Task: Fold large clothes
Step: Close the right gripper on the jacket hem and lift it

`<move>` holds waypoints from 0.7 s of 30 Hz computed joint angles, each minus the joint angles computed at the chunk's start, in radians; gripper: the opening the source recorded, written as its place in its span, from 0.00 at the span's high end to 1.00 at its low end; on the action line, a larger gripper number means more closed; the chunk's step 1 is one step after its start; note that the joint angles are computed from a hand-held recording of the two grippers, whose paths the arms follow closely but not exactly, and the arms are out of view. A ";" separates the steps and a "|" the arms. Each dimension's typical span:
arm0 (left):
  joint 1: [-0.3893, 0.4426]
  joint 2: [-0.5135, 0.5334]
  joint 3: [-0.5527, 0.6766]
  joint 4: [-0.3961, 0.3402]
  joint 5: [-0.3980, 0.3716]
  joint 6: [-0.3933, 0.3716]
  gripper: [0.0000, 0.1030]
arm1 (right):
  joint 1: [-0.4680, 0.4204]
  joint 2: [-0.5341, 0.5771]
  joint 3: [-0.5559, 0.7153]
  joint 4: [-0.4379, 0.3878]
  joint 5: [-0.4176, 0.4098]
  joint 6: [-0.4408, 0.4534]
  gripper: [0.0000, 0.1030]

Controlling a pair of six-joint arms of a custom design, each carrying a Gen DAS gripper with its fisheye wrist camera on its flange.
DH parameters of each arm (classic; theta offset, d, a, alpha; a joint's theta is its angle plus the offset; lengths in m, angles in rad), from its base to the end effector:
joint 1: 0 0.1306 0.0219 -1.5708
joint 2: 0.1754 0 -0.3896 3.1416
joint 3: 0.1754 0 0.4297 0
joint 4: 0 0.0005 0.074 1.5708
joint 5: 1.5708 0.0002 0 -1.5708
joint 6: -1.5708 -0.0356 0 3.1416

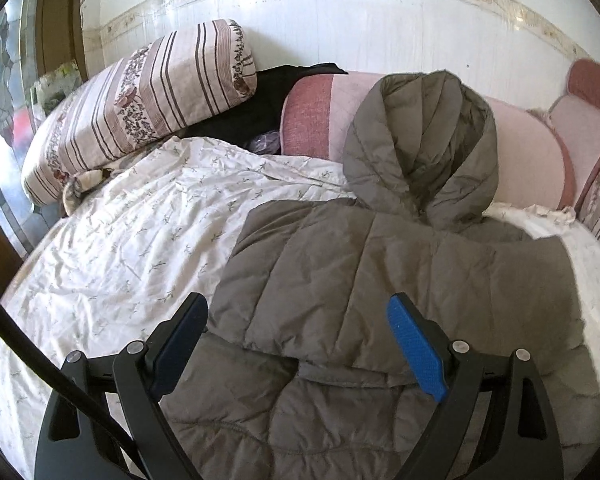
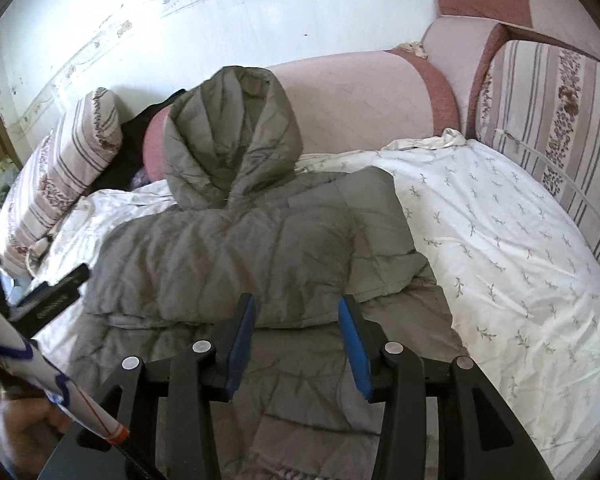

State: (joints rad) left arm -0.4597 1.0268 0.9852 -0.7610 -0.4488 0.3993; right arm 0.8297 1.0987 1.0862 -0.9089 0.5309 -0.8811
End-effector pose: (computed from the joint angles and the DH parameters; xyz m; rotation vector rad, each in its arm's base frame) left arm 0.3511 -0.1572 0.3997 -0.1406 2.2729 0.0889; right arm 0.2843 0.2832 0.4143 0.2724 2.3186 0.1761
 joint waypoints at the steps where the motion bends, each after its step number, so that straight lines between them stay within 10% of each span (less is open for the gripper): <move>1: 0.001 0.002 0.004 0.003 0.009 0.004 0.12 | -0.005 0.004 0.030 -0.027 -0.008 0.011 0.54; 21: 0.064 0.092 0.007 0.109 0.124 -0.032 0.12 | -0.345 0.572 0.841 -0.177 -0.183 0.326 0.51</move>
